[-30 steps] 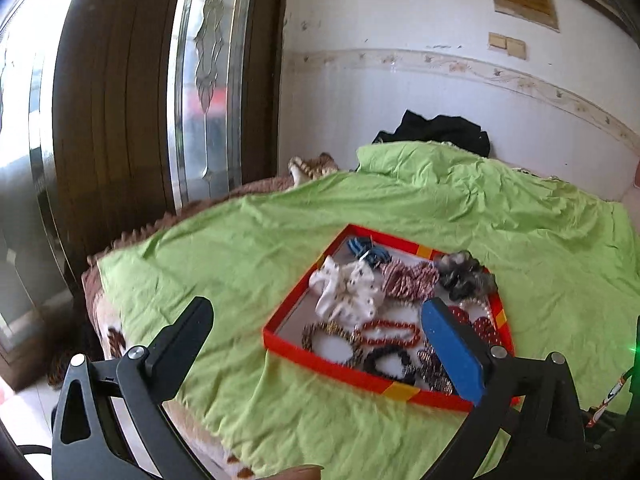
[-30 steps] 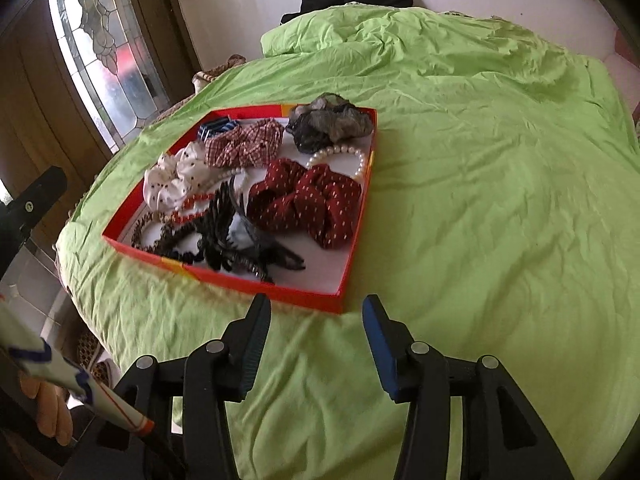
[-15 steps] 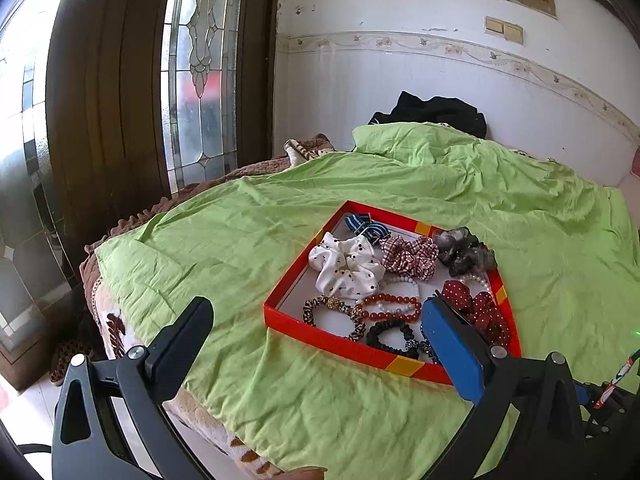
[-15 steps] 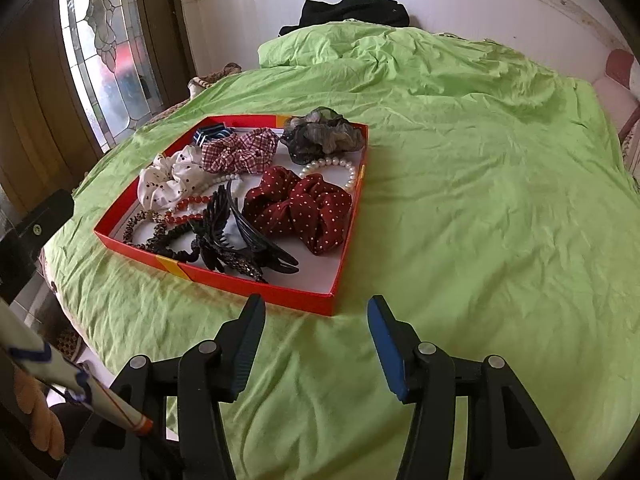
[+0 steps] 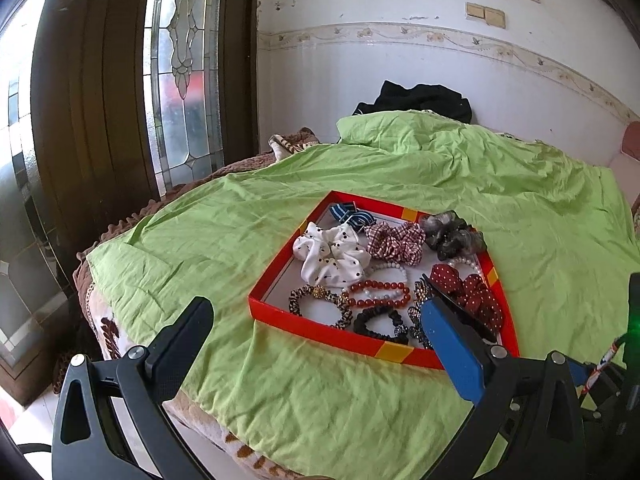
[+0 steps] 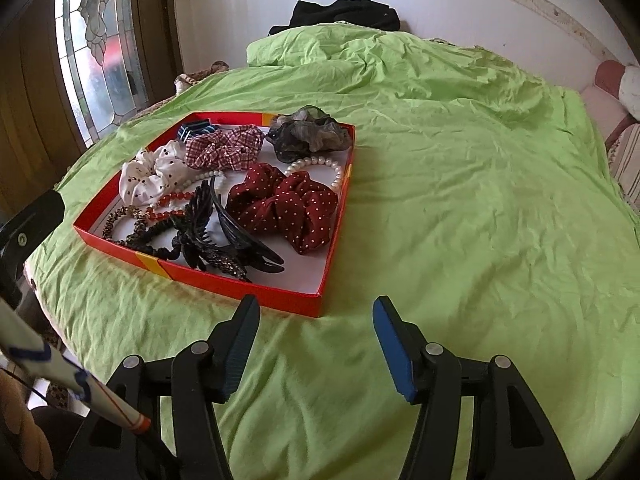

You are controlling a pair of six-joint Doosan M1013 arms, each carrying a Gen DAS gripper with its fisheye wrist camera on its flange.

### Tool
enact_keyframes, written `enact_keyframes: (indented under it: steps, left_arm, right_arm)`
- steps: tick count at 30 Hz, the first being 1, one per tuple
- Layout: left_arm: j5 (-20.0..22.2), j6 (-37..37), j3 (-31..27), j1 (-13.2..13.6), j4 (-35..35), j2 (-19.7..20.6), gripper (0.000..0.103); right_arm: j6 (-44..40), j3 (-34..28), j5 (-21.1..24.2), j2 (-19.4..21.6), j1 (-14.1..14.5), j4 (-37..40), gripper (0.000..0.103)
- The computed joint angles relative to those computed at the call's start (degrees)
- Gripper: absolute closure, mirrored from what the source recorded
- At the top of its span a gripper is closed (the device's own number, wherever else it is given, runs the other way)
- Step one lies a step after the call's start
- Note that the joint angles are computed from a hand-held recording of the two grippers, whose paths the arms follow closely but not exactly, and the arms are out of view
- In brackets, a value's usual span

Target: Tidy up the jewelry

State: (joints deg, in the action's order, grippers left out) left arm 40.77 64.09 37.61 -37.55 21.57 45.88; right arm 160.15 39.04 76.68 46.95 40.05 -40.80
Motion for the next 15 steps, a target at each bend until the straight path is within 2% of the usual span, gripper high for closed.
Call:
enact_keyframes:
  steps: [15]
  left_arm:
    - [2.0, 2.8, -1.1, 0.6, -4.5, 0.7, 0.000]
  right_arm:
    - [0.7, -0.5, 1.3, 0.2, 0.2, -0.8, 0.036]
